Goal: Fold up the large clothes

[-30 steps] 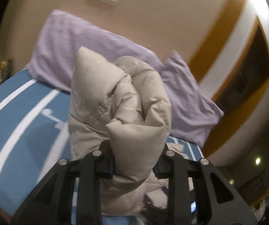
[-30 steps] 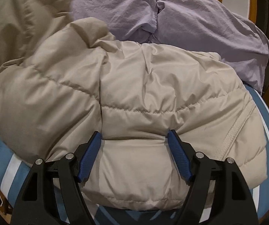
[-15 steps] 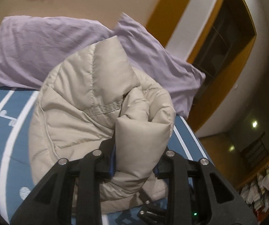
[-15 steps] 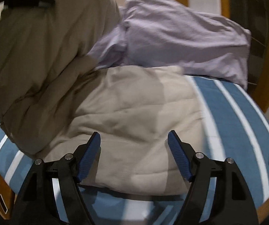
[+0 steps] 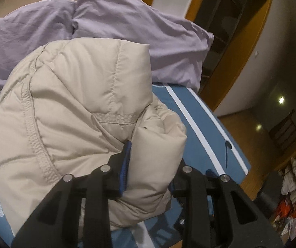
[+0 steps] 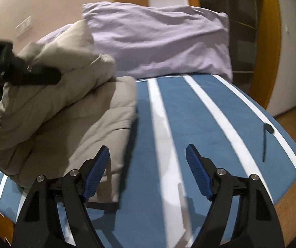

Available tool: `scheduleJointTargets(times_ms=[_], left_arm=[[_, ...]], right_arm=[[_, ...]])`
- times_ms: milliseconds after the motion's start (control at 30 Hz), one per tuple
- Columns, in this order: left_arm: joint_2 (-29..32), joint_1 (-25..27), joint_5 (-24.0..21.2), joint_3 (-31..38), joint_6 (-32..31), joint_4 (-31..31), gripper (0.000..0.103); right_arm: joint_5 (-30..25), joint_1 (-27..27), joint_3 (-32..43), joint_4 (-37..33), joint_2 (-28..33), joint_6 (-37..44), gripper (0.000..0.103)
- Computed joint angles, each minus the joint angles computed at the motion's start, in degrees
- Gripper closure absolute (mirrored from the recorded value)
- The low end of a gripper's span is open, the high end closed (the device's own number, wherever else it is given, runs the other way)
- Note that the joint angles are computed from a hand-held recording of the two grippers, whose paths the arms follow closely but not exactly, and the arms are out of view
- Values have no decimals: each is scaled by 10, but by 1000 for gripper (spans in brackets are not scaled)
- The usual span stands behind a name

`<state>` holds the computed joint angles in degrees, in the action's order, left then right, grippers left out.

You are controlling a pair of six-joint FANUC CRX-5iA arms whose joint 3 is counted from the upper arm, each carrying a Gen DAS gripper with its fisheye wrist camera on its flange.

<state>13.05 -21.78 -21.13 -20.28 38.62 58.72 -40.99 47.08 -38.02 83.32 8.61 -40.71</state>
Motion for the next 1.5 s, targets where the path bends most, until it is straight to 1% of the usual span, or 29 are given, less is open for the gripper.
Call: scheduleJointTargets(times_ms=[33,67,100,133,200,267,333,433,600,667,833,967,1067,1133,1233,1300,1367,1500], left_arm=[[4,0,-1,10,19,-23,71],[5,-1,-3,15,35,-42,67],[4,-1,-4,19,46,-56,61],[0,-1,-6,17,44,-57,58],[-11,-2,-5,5,18,-32,47],[-24,1,-7,-8,-10,-2,43],[-39,6,-12,-18,-22,11,42],[-60,17,-2,-28,-21,7,39],[-88,48,8,-39,1,-18,38],[-97,62,19,-43,13,-33,38],[-98,101,30,-32,76,-101,38],[-84,136,38,-5,167,-202,38],[-72,152,38,8,203,-239,37],[-58,164,31,23,236,-271,36],[-42,172,23,34,259,-297,35],[-33,172,26,32,244,-278,32],[-28,168,42,21,218,-248,30],[-20,148,69,-7,134,-158,30]], right_arm=[[-5,0,-7,-5,-6,-6,25],[-7,0,-11,-6,-9,-8,25],[-11,1,-16,-11,-14,-12,25],[-15,2,-20,-14,-18,-14,25],[-25,5,-27,-18,-26,-18,25],[-35,10,-30,-21,-32,-22,25],[-41,13,-32,-20,-38,-23,25],[-52,19,-29,-18,-42,-20,25],[-62,30,-17,-17,-42,-5,25],[-61,33,-14,-17,-43,0,25],[-62,41,-7,-20,-41,7,25],[-64,45,-1,-27,-38,17,25],[-65,47,3,-31,-36,23,25],[-65,46,5,-31,-35,25,25],[-62,45,8,-32,-32,28,25],[-61,44,10,-33,-31,31,25],[-61,44,13,-36,-29,34,25],[-60,40,17,-40,-29,38,25]])
